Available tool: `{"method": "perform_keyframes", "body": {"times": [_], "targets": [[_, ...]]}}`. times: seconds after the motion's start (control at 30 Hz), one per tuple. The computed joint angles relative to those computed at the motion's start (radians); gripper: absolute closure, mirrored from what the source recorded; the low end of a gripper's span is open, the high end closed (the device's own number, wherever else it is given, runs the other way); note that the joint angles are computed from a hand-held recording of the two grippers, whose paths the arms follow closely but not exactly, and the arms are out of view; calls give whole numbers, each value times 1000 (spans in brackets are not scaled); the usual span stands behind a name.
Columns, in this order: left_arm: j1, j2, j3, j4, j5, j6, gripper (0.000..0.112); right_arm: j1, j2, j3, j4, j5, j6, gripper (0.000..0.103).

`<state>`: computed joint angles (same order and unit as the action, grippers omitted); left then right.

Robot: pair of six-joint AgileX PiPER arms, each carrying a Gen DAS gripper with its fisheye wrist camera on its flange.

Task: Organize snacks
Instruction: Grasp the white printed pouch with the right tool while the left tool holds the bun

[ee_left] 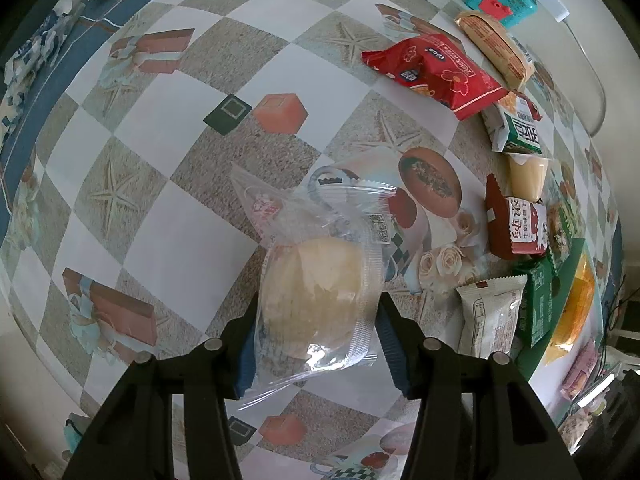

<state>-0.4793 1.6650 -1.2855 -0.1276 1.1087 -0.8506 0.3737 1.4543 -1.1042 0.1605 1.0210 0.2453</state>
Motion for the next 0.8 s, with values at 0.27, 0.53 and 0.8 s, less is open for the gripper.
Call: {"method": "perform_keyframes", "body": {"times": [0.27,0.53,0.8], "targets": [[-5,5,-6,6,4,-10,56,39,16,-28,-200,-6,111,27],[-7,15,-16,12,8,-13,56,133,71,-75,-367,-15,205,27],[-2,17,-14,11,5,-12,56,122,87,-85,-261,-14,141,28]]}}
